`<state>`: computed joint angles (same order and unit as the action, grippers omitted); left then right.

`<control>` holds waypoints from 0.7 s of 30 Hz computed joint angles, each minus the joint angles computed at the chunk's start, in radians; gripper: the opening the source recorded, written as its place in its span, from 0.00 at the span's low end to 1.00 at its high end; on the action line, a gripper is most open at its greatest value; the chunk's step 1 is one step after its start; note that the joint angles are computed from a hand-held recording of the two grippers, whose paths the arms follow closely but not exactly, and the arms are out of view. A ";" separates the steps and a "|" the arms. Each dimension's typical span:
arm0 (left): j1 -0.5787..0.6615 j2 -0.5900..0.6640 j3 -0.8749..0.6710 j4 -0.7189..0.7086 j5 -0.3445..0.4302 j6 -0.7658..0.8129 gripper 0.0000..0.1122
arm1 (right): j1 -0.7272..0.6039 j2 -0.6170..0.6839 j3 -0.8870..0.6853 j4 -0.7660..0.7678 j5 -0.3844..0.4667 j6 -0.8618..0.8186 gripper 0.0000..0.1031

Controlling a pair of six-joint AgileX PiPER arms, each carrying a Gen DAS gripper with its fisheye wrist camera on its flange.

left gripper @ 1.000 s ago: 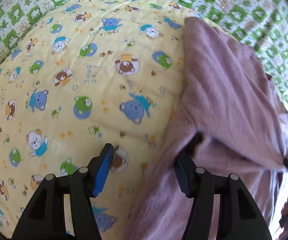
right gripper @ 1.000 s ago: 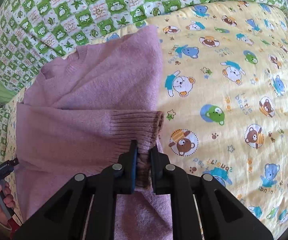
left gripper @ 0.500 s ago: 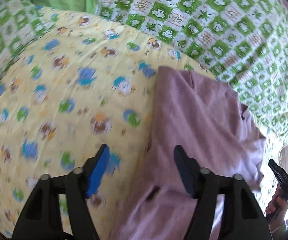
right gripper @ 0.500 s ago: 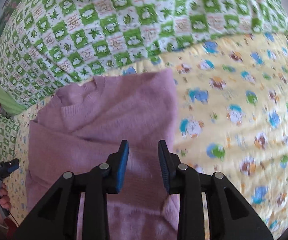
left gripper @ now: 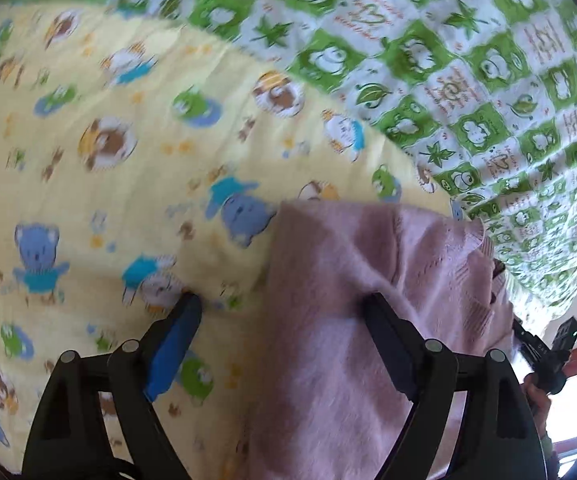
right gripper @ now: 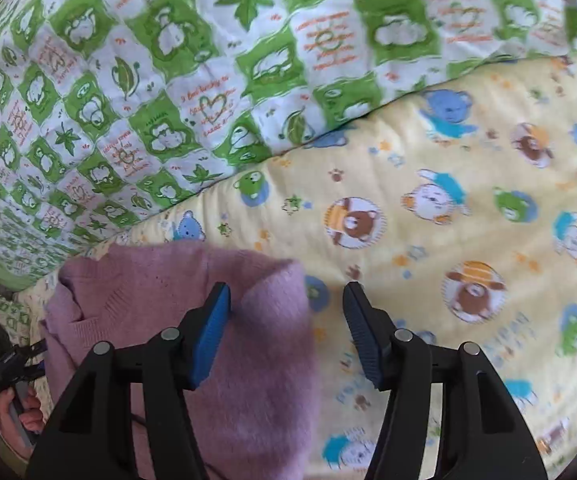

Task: Fold small clothes

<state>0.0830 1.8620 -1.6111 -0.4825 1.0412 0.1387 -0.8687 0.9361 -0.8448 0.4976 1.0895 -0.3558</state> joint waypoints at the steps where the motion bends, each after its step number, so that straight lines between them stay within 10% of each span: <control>1: -0.016 0.000 -0.005 0.020 -0.016 0.000 0.44 | 0.047 0.008 0.002 -0.033 -0.013 0.024 0.11; 3: -0.016 0.015 -0.027 -0.025 0.006 0.042 0.08 | 0.099 -0.006 0.012 -0.061 -0.044 0.055 0.08; 6: -0.046 -0.075 0.039 0.015 -0.090 0.030 0.07 | 0.091 -0.071 0.000 -0.060 -0.070 0.078 0.07; 9: -0.106 -0.103 0.082 0.142 -0.157 -0.039 0.07 | 0.020 -0.090 0.006 -0.029 -0.059 0.059 0.07; 14: -0.152 -0.075 0.078 0.233 -0.189 -0.154 0.15 | 0.283 -0.035 0.047 -0.308 -0.175 0.355 0.08; 18: -0.139 -0.163 0.118 0.299 -0.168 -0.228 0.42 | 0.277 -0.071 -0.017 -0.325 -0.099 0.440 0.20; 21: -0.112 -0.298 0.233 0.237 -0.198 -0.194 0.43 | 0.210 -0.204 -0.042 -0.231 0.008 0.369 0.23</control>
<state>-0.0285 1.5641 -1.3777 -0.2459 0.8428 -0.0554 -0.6585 0.7317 -0.8870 0.2666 1.0972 0.0137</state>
